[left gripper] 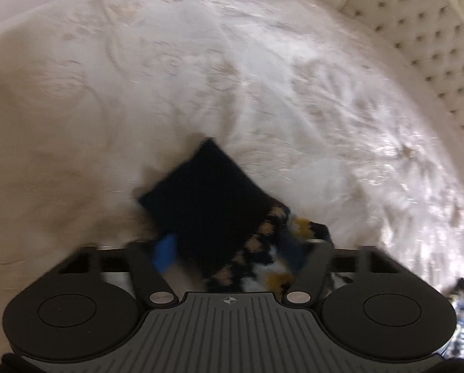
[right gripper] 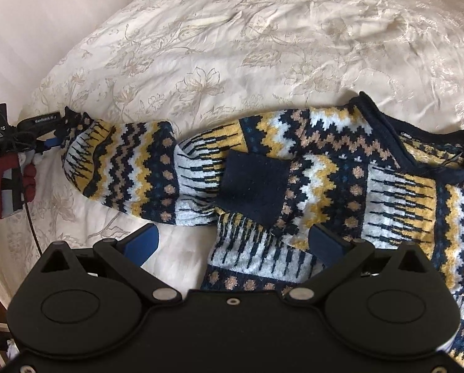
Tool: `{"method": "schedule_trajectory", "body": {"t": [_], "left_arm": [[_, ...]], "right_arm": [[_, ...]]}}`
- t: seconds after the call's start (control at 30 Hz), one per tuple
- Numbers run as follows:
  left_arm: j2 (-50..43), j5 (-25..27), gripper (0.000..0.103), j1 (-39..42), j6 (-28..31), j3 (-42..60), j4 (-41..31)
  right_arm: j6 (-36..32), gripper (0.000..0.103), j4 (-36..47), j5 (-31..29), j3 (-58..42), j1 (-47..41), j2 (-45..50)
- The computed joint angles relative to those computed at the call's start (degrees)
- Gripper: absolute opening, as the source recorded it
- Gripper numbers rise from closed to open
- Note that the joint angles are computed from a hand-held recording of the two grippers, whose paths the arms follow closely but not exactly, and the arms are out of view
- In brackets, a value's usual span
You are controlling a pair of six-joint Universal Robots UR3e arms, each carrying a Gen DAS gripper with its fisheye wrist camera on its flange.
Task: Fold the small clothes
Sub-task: 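Lift the cuff with the left gripper and carry it over the sweater body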
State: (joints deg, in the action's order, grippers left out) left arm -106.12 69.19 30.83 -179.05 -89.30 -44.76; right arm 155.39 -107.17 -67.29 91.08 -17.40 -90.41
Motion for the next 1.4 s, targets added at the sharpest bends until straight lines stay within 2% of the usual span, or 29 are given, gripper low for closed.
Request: {"method": "schedule_trajectory", "body": {"t": [0.03,0.07,0.1,0.17,0.37,0.63,0.83,0.97,1.1,1.23,1.4], "left_arm": [[0.8,0.2,0.043,0.2,-0.2,-0.4,-0.1],[1.6,-1.3,0.029,0.8,0.3,-1.1,-0.4],[2.2,-2.7,0.022,1.3,1.0,-1.4,-1.0],[3.1,-1.5,0.014,0.4,1.4,-1.2,-1.5],[9.7,-0.5,0.009,-1.6,-3.3,-5.1,2.6],[18.8,-1.8,0.008,-5.1,-6.8,-4.2,-0.5],[21.1,-3.2,0.008,-9.5,-11.4,0.5,-2.7],[19.7,-2.7,0.008,-14.8,-16.5,5.6,-2.5],[16.3,0.2,0.008,-22.1,-21.2,12.2,-0.4],[9.6,7.0,0.008,-32.4,-24.2,22.4,-0.7],[-0.8,13.4,0.007,-44.5,-28.5,35.3,-1.5]], "right_arm": [[0.1,0.102,0.0,0.0,0.1,-0.1,-0.2],[0.2,0.102,0.0,0.1,0.1,-0.1,-0.4],[0.2,0.102,0.0,0.1,0.0,0.0,-0.5],[-0.1,0.102,0.2,0.2,-0.1,0.1,-1.1],[-0.4,0.102,1.0,1.6,0.4,-0.8,-4.0],[-2.6,0.102,4.1,4.5,3.4,-5.4,-10.6],[-7.2,0.102,9.0,7.7,7.4,-12.3,-18.0],[-13.4,0.102,16.2,11.1,9.4,-19.9,-23.8],[-22.2,0.102,25.9,14.2,9.5,-29.0,-28.1],[-33.8,0.102,36.7,16.2,7.9,-38.7,-29.9],[-47.0,0.102,49.1,17.0,3.2,-50.8,-27.6]]}}
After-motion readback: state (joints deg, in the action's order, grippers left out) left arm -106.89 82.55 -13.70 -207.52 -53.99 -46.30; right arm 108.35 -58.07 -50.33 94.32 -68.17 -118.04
